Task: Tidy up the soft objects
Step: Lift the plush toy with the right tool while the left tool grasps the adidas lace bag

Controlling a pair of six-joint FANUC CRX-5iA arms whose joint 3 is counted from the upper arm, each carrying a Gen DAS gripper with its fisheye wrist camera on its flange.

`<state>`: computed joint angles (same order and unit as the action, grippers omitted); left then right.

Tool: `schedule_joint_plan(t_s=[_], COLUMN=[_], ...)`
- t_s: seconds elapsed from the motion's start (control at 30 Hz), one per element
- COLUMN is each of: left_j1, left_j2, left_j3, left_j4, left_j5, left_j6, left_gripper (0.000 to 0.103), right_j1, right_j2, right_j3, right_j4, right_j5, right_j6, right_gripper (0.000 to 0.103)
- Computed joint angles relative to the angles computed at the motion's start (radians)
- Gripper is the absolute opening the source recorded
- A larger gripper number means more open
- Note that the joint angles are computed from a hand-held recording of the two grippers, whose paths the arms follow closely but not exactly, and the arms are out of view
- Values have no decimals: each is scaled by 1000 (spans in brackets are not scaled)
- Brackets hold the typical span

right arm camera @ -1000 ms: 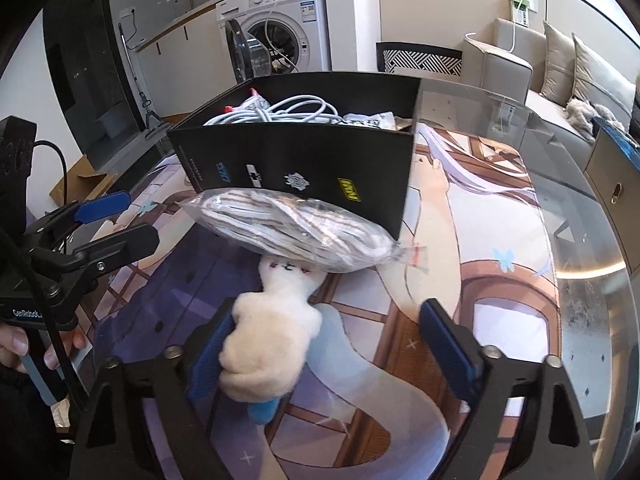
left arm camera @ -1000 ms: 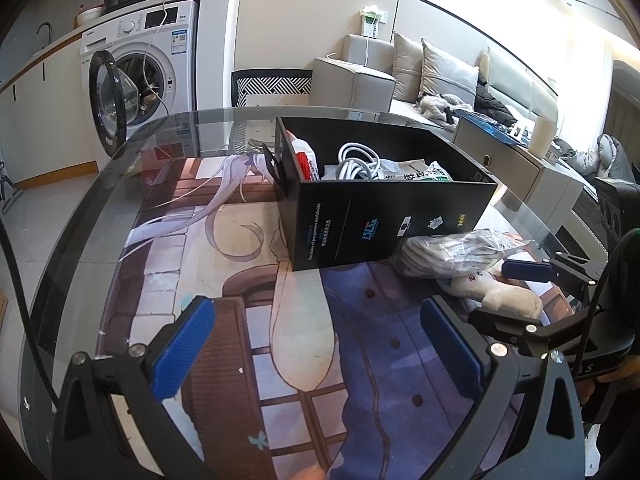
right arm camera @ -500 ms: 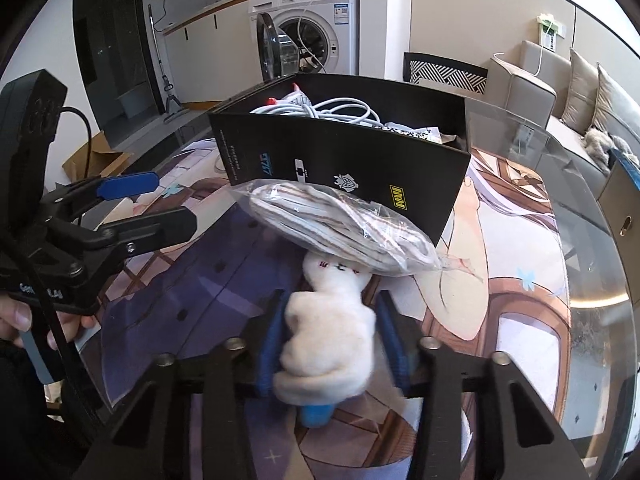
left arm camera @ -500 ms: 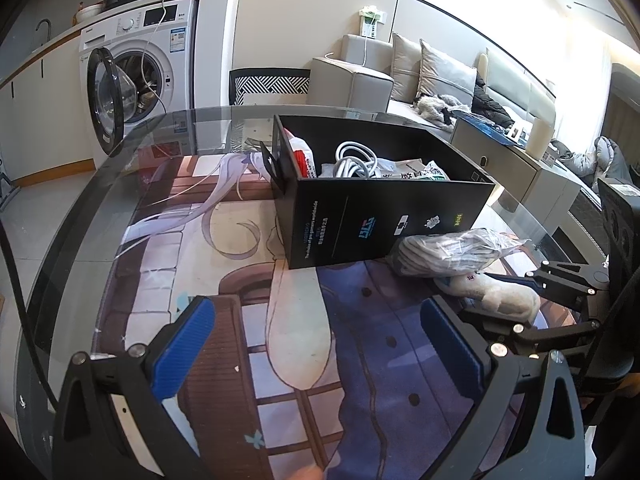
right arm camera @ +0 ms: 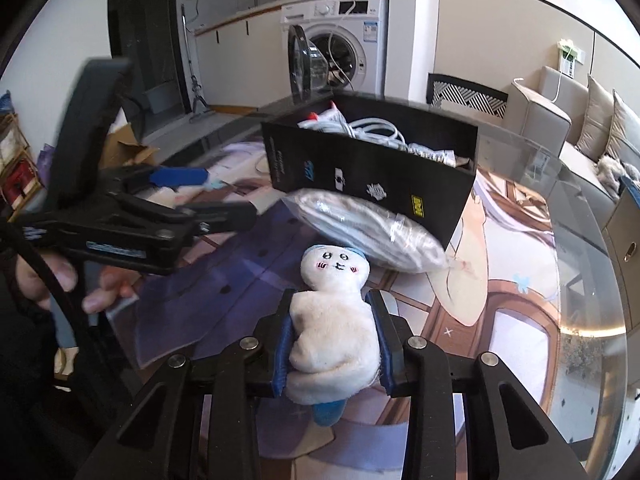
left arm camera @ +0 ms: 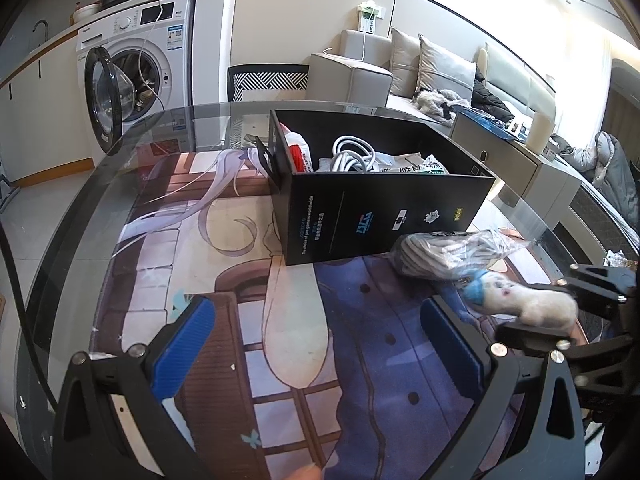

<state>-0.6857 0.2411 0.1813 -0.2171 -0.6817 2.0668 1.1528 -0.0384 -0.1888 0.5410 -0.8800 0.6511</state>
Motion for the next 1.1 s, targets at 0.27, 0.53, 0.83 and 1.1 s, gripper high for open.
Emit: schedule_joint_plan(t_s=[0.27, 0.53, 0.83, 1.1], left_j1=[-5, -13, -27, -24], left_j2=[6, 38, 102, 152], left_j3=[17, 61, 134, 194], left_j4=[-14, 30, 106, 189], left_j5=[-23, -53, -91, -102], left_j6=[-6, -131, -255, -375], left_gripper=[103, 103, 103, 103], right_j1=[38, 13, -9, -21], right_j2=[-57, -77, -89, -98], right_j3=[-35, -59, -72, -82], right_j4=[90, 140, 161, 160], right_j5=[-47, -50, -67, -72], right_j6=[-64, -141, -187, -201], right_gripper=[34, 34, 34, 34])
